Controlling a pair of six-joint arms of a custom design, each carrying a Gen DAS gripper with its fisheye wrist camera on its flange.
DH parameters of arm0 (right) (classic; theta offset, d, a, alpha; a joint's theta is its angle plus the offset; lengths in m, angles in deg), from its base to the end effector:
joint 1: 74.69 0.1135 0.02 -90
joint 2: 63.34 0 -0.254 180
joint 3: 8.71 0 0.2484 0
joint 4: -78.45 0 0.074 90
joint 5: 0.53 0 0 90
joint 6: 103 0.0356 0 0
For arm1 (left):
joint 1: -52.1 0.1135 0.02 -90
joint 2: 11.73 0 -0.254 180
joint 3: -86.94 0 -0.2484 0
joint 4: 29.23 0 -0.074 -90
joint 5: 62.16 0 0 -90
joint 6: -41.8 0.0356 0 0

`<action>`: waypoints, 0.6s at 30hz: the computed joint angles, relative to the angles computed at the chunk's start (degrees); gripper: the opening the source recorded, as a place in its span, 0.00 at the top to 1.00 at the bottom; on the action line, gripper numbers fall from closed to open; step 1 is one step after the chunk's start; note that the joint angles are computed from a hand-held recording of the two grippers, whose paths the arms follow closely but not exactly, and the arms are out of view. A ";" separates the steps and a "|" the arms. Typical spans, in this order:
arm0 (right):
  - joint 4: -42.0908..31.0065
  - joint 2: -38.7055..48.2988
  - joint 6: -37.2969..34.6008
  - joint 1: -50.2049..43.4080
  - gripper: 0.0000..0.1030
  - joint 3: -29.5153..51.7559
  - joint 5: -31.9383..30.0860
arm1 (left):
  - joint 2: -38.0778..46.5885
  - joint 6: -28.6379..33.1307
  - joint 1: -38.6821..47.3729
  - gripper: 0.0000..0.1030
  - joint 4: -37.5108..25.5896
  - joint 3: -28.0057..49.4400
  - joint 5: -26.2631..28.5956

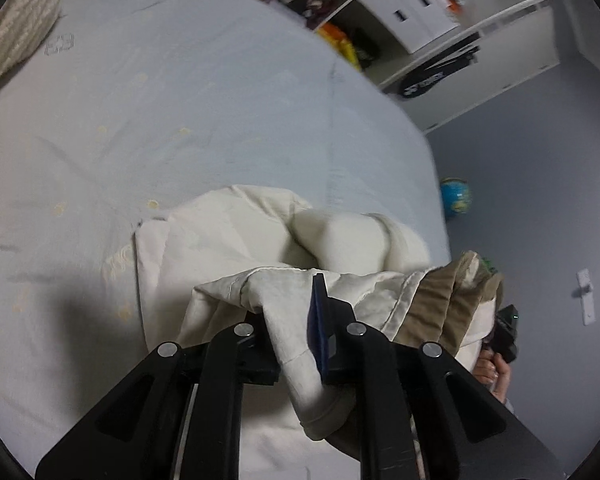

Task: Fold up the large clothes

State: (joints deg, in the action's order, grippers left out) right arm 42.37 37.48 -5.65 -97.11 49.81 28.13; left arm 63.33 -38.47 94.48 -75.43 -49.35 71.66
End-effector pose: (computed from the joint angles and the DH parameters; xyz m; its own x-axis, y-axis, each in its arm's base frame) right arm 0.2613 -0.0740 0.1066 -0.8955 0.4358 -0.0898 0.1352 0.4588 0.8782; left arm 0.1556 0.1086 0.1323 -0.7745 -0.5416 -0.3268 -0.2488 0.7357 -0.6300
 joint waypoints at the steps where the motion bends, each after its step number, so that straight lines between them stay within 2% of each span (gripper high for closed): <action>1: 2.60 1.34 1.95 0.72 0.92 -0.09 0.67 | 1.79 -1.27 -1.05 0.87 2.38 -0.03 -0.79; 7: 12.45 7.76 7.87 3.22 0.92 -0.86 3.07 | 13.69 -7.11 -5.39 0.86 16.11 -0.83 -4.30; 11: 13.62 8.50 9.65 3.81 0.87 -0.95 3.16 | 15.34 -11.06 -5.39 0.85 19.52 -2.29 -3.42; 13: 10.92 8.17 8.70 2.72 0.79 -0.07 1.50 | 10.75 -9.41 -2.44 0.72 17.81 -4.70 0.31; 14: 9.65 7.84 8.18 2.13 0.70 0.24 0.57 | 7.45 -7.58 -0.58 0.61 15.57 -5.62 2.31; 15: 8.22 7.09 7.59 1.18 0.62 0.53 -1.08 | 3.86 -4.60 2.21 0.47 11.99 -6.27 4.25; 16: 7.40 5.95 7.52 0.16 0.57 0.49 -2.71 | 0.11 -1.55 5.00 0.41 7.94 -6.69 6.19; 17: 7.37 4.91 8.12 -0.39 0.46 0.27 -3.65 | -4.77 1.53 8.03 0.28 3.28 -6.92 7.21; 18: 8.41 2.51 9.41 -1.51 0.41 -1.06 -4.74 | -8.61 3.29 10.03 0.19 -0.05 -6.93 7.43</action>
State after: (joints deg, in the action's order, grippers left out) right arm 50.79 40.00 3.76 -98.62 48.75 23.39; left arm 54.72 -35.18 104.51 -75.47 -56.28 79.09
